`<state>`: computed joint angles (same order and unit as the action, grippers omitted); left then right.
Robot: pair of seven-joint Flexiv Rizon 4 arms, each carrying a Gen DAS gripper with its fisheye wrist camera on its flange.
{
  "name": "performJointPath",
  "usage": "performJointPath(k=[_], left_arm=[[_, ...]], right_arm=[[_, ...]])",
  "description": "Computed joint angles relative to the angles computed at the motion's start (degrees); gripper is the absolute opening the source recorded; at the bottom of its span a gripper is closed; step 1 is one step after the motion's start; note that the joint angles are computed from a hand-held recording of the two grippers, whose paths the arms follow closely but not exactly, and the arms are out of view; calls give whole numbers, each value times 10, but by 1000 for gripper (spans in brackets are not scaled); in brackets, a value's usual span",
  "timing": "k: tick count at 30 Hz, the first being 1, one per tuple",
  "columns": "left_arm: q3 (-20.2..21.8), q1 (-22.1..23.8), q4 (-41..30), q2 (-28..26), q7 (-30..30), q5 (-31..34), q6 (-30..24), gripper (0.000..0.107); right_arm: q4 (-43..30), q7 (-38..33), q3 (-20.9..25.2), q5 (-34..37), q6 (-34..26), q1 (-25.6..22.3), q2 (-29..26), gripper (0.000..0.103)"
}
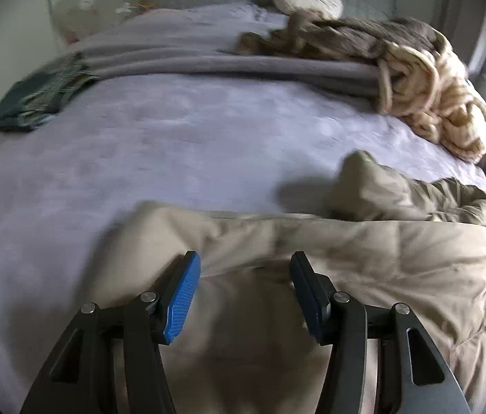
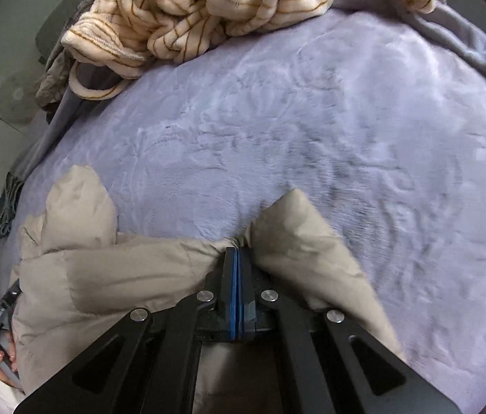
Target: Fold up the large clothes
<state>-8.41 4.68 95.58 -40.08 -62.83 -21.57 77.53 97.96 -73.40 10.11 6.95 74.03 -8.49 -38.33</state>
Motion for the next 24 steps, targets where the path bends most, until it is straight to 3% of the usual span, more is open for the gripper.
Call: performJointPath(k=[4, 8, 13, 16, 20, 21, 22, 24], left_arm=[[24, 1, -13, -11, -18, 4, -18, 57], [44, -5, -26, -14, -52, 6, -39, 57], [52, 1, 1, 20, -72, 14, -54, 57], [46, 11, 38, 57, -63, 12, -60, 57], [38, 24, 107, 116, -44, -5, -67, 57], [38, 25, 125, 130, -41, -11, -71, 60], [42, 23, 144, 147, -42, -14, -78, 81], [42, 23, 186, 175, -34, -31, -57, 95]], right_arm=[[43, 53, -57, -21, 34, 31, 20, 0], [22, 64, -5, 20, 22, -24, 10, 0], [56, 80, -15, 17, 22, -13, 51, 4], [83, 65, 7, 38, 33, -28, 81, 7], [131, 33, 47, 91, 42, -52, 131, 23], [149, 22, 58, 111, 45, -58, 148, 31], [161, 17, 61, 124, 46, -56, 159, 34], [194, 12, 66, 153, 51, -48, 191, 42]])
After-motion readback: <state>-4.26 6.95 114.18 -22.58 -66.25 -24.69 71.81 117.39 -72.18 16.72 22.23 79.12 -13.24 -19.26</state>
